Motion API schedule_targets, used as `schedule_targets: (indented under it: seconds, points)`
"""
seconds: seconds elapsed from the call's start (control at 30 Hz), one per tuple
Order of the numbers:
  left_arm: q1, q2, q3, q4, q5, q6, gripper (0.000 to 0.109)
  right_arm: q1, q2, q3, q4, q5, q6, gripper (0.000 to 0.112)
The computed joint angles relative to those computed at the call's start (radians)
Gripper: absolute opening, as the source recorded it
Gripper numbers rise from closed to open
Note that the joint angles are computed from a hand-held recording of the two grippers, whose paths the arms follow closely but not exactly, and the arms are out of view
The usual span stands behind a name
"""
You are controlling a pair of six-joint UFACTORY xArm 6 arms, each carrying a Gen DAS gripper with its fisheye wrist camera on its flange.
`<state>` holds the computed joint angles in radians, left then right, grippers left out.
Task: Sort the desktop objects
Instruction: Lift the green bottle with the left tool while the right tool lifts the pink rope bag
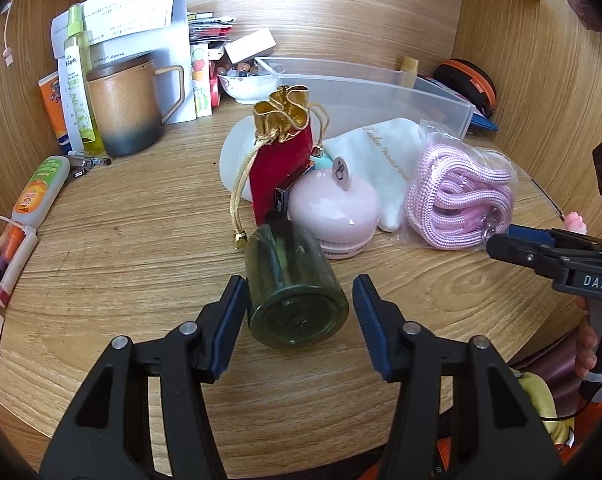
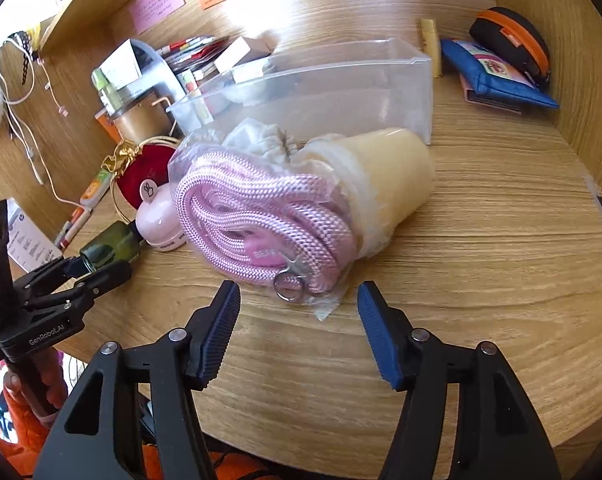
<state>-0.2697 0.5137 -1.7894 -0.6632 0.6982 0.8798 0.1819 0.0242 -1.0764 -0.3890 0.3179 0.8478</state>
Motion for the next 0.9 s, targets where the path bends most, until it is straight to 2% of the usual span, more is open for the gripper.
schedule_targets:
  seconds: [0.1,0.23,0.33,0.43,0.5,0.57,0.73,0.83,0.9]
  points:
    - [0.009,0.021,-0.030,0.010,0.014,-0.031,0.055,0.004,0.035,-0.041,0.014,0.008,-0.018,0.060]
    - [0.021,0.053,-0.078,0.025,0.043,-0.068,0.056,0.009,0.061,-0.060,0.109,-0.049,-0.114,0.061]
    - [0.023,0.072,-0.103,0.030,0.054,-0.074,0.057,0.017,0.096,-0.121,0.016,0.001,-0.073,0.062]
    - [0.019,0.079,-0.109,0.033,0.043,-0.068,0.057,0.022,0.132,-0.165,0.066,0.020,-0.140,0.072]
    - [0.015,0.083,-0.111,0.043,0.030,-0.067,0.057,0.027,0.152,-0.184,0.124,0.013,-0.188,0.087]
    - [0.011,0.088,-0.113,0.046,0.013,-0.067,0.050,0.031,0.169,-0.203,0.142,0.011,-0.199,0.094]
    - [0.011,0.112,-0.147,0.056,0.012,-0.080,0.042,0.038,0.216,-0.258,0.232,0.026,-0.245,0.098]
    - [0.011,0.118,-0.155,0.060,0.009,-0.088,0.041,0.042,0.229,-0.268,0.333,0.006,-0.298,0.100]
    - [0.012,0.120,-0.158,0.061,0.007,-0.084,0.041,0.046,0.238,-0.281,0.343,0.012,-0.292,0.103]
